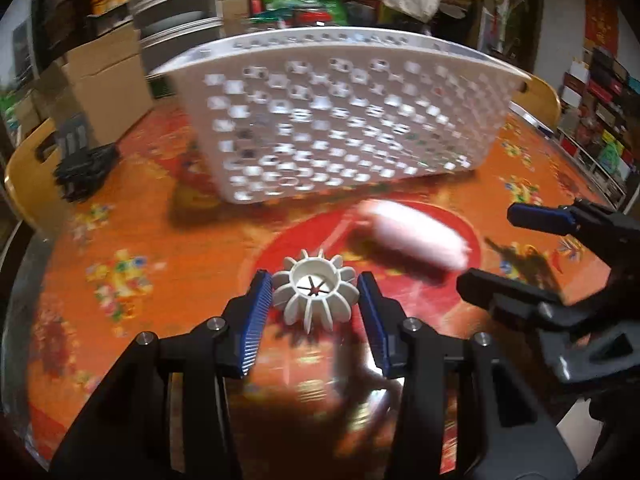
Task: Organize soft objects
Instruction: 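Grasp the grey ridged ball with the left tool while the right tool grasps the rolled sock, then carry the grey ball and rolled sock over the basket with both tools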
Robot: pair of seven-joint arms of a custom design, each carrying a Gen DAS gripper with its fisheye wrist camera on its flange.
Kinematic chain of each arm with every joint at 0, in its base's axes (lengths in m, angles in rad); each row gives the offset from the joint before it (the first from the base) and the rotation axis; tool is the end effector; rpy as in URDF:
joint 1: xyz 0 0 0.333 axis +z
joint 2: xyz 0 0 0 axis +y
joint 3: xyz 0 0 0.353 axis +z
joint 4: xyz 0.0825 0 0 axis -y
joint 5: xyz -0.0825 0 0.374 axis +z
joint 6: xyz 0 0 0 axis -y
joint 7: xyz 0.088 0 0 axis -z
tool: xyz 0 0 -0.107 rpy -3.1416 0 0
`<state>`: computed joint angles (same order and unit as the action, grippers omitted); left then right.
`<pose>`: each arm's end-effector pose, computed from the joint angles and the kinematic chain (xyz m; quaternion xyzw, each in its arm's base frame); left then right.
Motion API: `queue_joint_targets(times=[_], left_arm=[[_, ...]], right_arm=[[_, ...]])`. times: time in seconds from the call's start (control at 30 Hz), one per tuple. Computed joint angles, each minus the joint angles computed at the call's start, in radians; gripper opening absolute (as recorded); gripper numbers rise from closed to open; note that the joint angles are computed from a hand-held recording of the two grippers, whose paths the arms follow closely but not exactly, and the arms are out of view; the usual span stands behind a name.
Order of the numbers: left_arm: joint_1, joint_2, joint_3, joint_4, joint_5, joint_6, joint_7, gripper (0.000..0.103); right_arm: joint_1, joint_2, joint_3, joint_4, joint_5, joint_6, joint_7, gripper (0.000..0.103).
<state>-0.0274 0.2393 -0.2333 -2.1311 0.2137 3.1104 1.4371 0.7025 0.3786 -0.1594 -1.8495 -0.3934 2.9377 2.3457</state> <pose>0.5957 -0.1679 0.4294 -0.5487 0.7520 -0.2938 0.2172 0.5675 0.3878 0.4409 -0.7091 0.6050 -0.1706 0.3195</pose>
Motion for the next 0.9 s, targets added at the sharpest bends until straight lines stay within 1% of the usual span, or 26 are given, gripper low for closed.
queue_joint_targets(times=[0.03,0.07,0.1,0.13,0.17,0.2,0.23,0.27,0.33,0.37,0.43,0.5,0.53,0.57,0.6,0.67,0.77,0.9], left_arm=[[0.006,-0.006,0.004,-0.004,-0.004,0.003,-0.004,0.042],[0.012,-0.013,0.009,-0.01,-0.008,0.008,-0.01,0.042],[0.017,-0.017,0.011,-0.013,-0.01,0.01,-0.012,0.042],[0.022,-0.021,0.012,-0.017,-0.011,0.013,-0.013,0.042],[0.037,-0.025,0.001,-0.022,-0.02,0.016,-0.005,0.042],[0.05,-0.028,-0.01,-0.026,-0.03,0.018,0.003,0.042],[0.07,-0.03,-0.03,-0.031,-0.046,0.022,0.017,0.042],[0.101,-0.031,-0.062,-0.037,-0.07,0.024,0.043,0.042],[0.127,-0.03,-0.091,-0.043,-0.097,0.028,0.073,0.042],[0.14,-0.03,-0.107,-0.044,-0.112,0.028,0.087,0.042],[0.17,-0.034,-0.142,-0.053,-0.147,0.028,0.118,0.042],[0.176,-0.032,-0.15,-0.053,-0.167,0.03,0.134,0.042],[0.179,-0.035,-0.154,-0.056,-0.176,0.032,0.14,0.042],[0.18,-0.037,-0.156,-0.059,-0.184,0.034,0.144,0.042],[0.187,-0.039,-0.164,-0.06,-0.194,0.035,0.152,0.042],[0.192,-0.045,-0.171,-0.065,-0.209,0.042,0.164,0.042],[0.203,-0.053,-0.188,-0.073,-0.225,0.054,0.18,0.042],[0.241,-0.062,-0.239,-0.082,-0.257,0.07,0.21,0.042]], right_arm=[[-0.017,0.015,0.022,0.022,0.018,-0.01,-0.029,0.081],[-0.037,0.034,0.049,0.052,0.043,-0.032,-0.066,0.074],[-0.042,0.045,0.057,0.069,0.056,-0.045,-0.087,0.069],[-0.045,0.055,0.064,0.087,0.067,-0.06,-0.107,0.068],[-0.049,0.069,0.07,0.108,0.079,-0.076,-0.126,0.068],[-0.071,0.08,0.096,0.128,0.116,-0.093,-0.159,0.064],[-0.092,0.088,0.122,0.139,0.15,-0.093,-0.195,0.062],[-0.093,0.095,0.125,0.153,0.164,-0.105,-0.217,0.062],[-0.054,0.107,0.083,0.178,0.142,-0.129,-0.208,0.062],[-0.05,0.114,0.079,0.191,0.142,-0.144,-0.211,0.062],[-0.059,0.126,0.093,0.213,0.161,-0.166,-0.234,0.057],[-0.056,0.14,0.093,0.238,0.166,-0.196,-0.244,0.048],[-0.053,0.146,0.091,0.246,0.166,-0.208,-0.245,0.044],[-0.042,0.149,0.079,0.252,0.153,-0.213,-0.235,0.038],[-0.047,0.147,0.085,0.249,0.16,-0.21,-0.238,0.035],[-0.042,0.136,0.08,0.231,0.153,-0.196,-0.231,0.033],[-0.008,0.087,0.036,0.15,0.101,-0.134,-0.166,0.032],[0.052,0.002,-0.05,0.022,-0.016,-0.037,-0.01,0.028]])
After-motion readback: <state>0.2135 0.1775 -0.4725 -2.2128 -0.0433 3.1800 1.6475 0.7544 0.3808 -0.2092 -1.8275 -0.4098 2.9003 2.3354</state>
